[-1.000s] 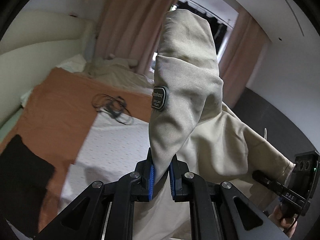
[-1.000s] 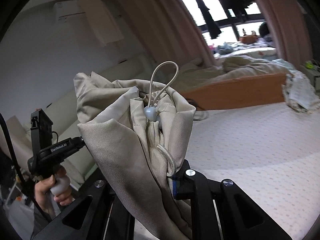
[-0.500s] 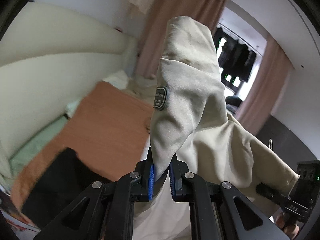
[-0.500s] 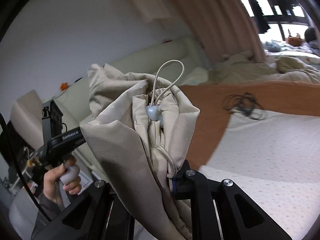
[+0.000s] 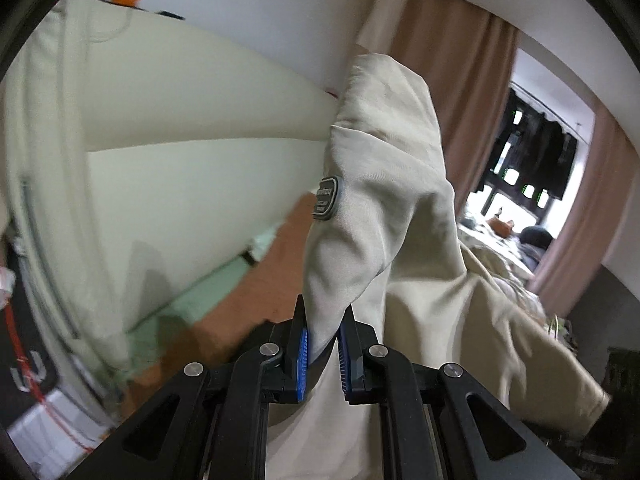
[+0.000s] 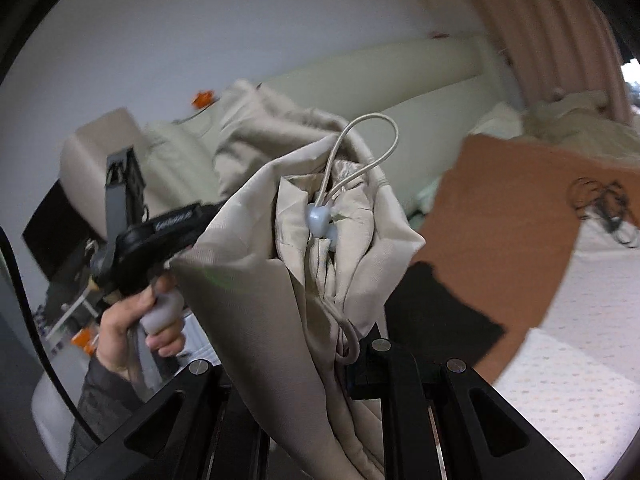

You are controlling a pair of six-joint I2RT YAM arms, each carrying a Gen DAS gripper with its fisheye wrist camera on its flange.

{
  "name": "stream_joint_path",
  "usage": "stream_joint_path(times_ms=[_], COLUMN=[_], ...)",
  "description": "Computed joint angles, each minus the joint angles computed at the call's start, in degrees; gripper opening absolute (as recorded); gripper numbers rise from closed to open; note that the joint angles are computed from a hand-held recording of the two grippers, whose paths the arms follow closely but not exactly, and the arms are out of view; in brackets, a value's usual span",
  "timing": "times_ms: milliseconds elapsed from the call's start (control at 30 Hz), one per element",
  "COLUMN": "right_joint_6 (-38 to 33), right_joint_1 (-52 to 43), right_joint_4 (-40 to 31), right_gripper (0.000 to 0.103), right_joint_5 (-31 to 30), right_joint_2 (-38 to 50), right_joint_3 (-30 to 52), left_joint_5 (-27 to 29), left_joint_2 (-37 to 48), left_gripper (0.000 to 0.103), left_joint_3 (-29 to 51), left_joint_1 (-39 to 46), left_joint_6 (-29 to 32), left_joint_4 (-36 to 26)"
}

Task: Fold large clothes
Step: 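Carry the held coat with both tools over the orange blanket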

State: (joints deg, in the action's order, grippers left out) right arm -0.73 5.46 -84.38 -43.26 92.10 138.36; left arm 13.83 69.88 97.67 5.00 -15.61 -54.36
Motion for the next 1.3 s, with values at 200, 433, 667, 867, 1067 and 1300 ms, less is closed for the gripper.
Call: stream_joint_path(times_ms=[200, 433, 667, 867, 1067, 1300], right_joint_6=[6.02, 6.98, 5.17, 3.58, 4.02, 6.14], right_joint_1=[12.11, 13.90, 7.96, 3.74, -0.80, -4.44], right_joint_4=[9.31, 17.69, 24.06, 26.33, 29.73, 39.38], right_gripper=[0.013, 0.013, 0.013, 0.013, 0.013, 0.013], right_joint_5=[4.49, 2.72, -1.83, -4.20, -5.93, -5.81], right_joint_2=[-5.41, -7.18, -3.23, 2.81, 8.77, 17.37], right_joint_3=[-13.56, -27.39, -36.31, -35.36, -35.42, -41.00], left_joint_5=[-4.54, -6.51, -9.50, -11.02, -13.49, -17.82], left_joint_2=[0.87, 4.12, 15.05, 27.39, 37.75, 45.05], left_gripper=[0.012, 0.011, 0.011, 0.011, 0.011, 0.021], left_joint_3=[-1.27, -6.96, -5.18, 4.72, 12.78, 17.44], left_joint_1=[1.28, 1.19, -3.06, -5.15, -7.49, -8.35], left_joint_6=[0.27, 0.60, 0.10, -1.09, -0.83, 0.82], left_joint_4=[0.79, 5.85, 10.82, 10.51, 10.25, 7.10])
